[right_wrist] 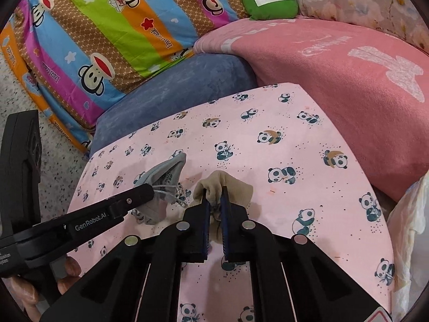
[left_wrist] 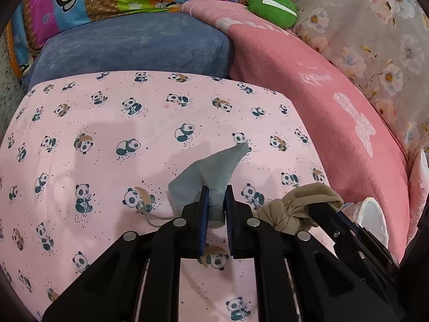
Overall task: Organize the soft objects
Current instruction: 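Grasp the grey pouch with the left tool while the right tool grasps the beige cloth, then carry the grey pouch and beige cloth over the bin with both tools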
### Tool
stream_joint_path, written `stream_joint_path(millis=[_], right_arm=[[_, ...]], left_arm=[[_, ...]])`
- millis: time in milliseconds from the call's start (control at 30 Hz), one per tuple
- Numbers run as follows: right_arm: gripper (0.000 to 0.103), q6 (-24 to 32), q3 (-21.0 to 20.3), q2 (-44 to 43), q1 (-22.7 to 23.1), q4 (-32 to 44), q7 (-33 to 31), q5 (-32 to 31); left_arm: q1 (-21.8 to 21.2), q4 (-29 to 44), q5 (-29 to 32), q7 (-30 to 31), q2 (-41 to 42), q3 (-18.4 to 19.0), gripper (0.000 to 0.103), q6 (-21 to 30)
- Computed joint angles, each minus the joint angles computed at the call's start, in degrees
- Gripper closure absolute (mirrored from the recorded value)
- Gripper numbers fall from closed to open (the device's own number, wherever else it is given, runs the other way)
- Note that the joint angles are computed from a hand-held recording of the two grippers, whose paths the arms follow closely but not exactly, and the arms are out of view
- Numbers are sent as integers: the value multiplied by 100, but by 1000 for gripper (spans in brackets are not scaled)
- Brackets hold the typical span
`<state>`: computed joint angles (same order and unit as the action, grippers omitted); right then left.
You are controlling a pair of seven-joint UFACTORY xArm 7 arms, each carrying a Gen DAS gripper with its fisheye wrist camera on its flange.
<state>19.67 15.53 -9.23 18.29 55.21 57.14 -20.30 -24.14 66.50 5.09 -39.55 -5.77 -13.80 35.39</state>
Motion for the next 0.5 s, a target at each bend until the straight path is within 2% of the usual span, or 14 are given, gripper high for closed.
stream_joint_path(millis=[267, 500], right_arm=[[94, 342, 103, -1470, -282, -599, -37, 125], [94, 778, 46, -2814, -554, -1113, -399, 635]], left_arm=[[-256, 483, 682, -506, -105, -371, 92, 373], [-695, 1171, 1231, -770, 176, -656, 92, 638]])
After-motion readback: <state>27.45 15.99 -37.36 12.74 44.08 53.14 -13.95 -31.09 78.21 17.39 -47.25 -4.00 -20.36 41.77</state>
